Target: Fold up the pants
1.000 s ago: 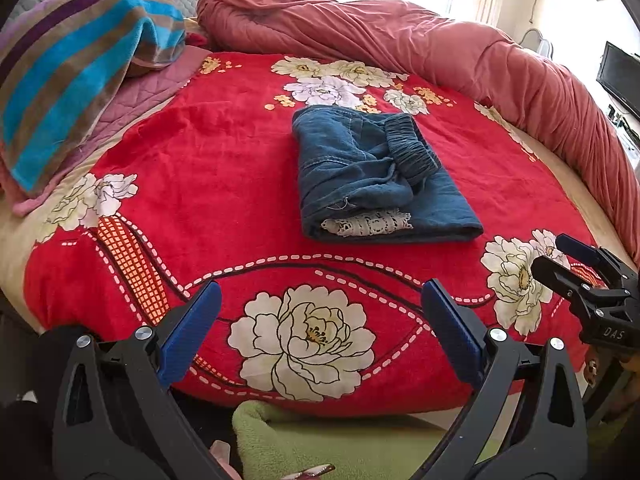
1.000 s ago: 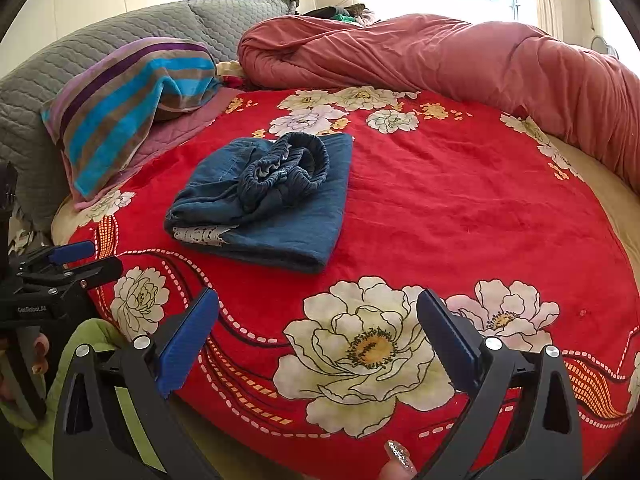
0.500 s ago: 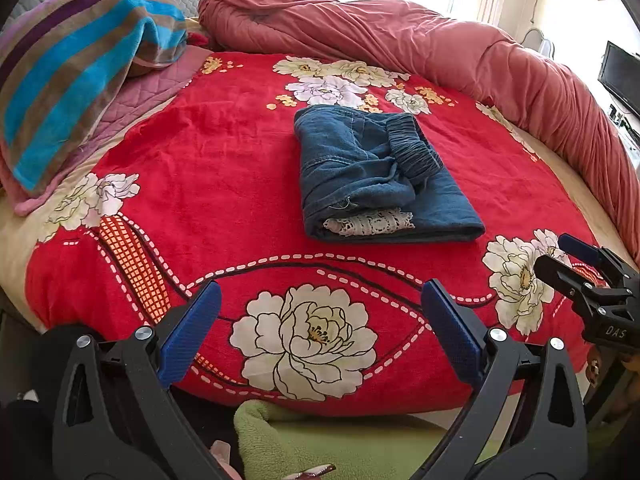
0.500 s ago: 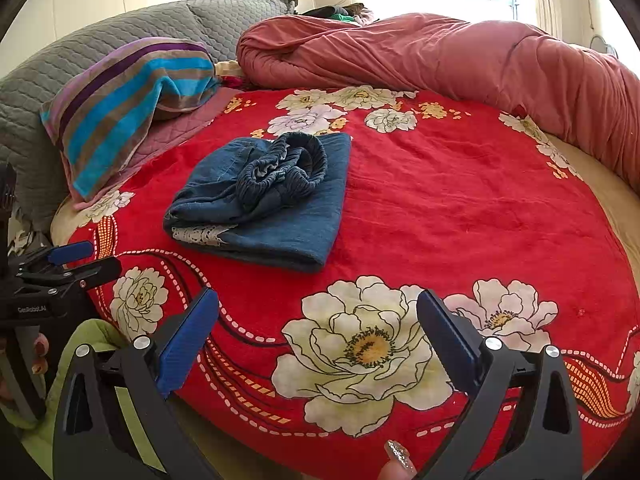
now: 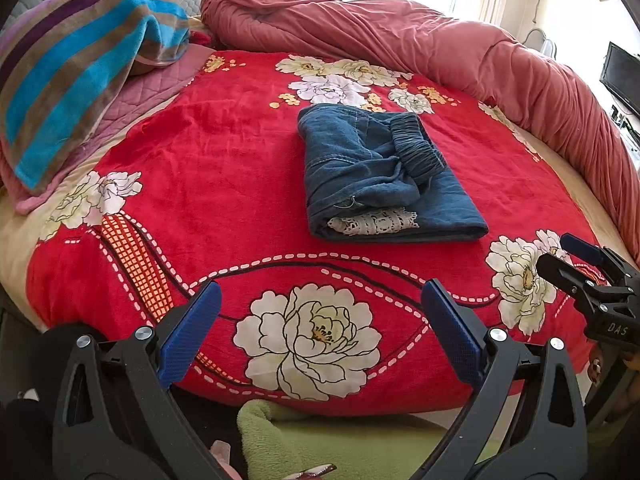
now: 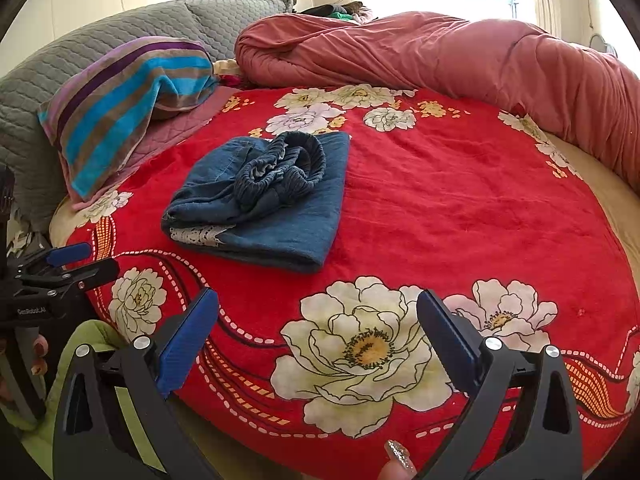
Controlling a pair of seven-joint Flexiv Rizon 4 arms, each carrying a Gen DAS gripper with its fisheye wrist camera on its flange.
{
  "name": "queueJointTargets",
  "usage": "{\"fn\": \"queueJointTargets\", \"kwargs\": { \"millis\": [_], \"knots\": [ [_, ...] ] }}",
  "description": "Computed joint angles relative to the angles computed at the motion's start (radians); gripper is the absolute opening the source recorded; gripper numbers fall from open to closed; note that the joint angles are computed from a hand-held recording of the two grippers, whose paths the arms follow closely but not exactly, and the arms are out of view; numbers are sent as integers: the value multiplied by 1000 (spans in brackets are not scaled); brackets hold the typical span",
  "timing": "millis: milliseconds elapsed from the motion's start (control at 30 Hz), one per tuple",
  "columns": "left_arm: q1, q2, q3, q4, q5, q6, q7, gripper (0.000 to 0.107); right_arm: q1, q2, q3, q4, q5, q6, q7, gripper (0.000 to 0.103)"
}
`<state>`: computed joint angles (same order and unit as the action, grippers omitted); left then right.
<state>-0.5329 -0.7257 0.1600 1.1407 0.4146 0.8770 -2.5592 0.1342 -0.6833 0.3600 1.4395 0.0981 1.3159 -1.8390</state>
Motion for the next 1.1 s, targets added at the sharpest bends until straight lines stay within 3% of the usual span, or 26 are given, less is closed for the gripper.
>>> {"fn": "queueJointTargets", "kwargs": {
  "millis": [767,900,1000,1100],
  "knots": [
    [4,24,-2,36,6,-4,15,93,11,-9,-24,-18,-7,-10,12,99],
    [19,24,-6,38,-8,-19,0,93,19,-19,-51,-29,-21,-6,41,98],
    [55,51,-4,100,-25,50,-31,93,26,-38,-88,-52,-38,8,86,98],
    [84,57,31,103,-32,-6,-61,93,37,-74,-152,-101,-74,15,160,98]
  ]
}}
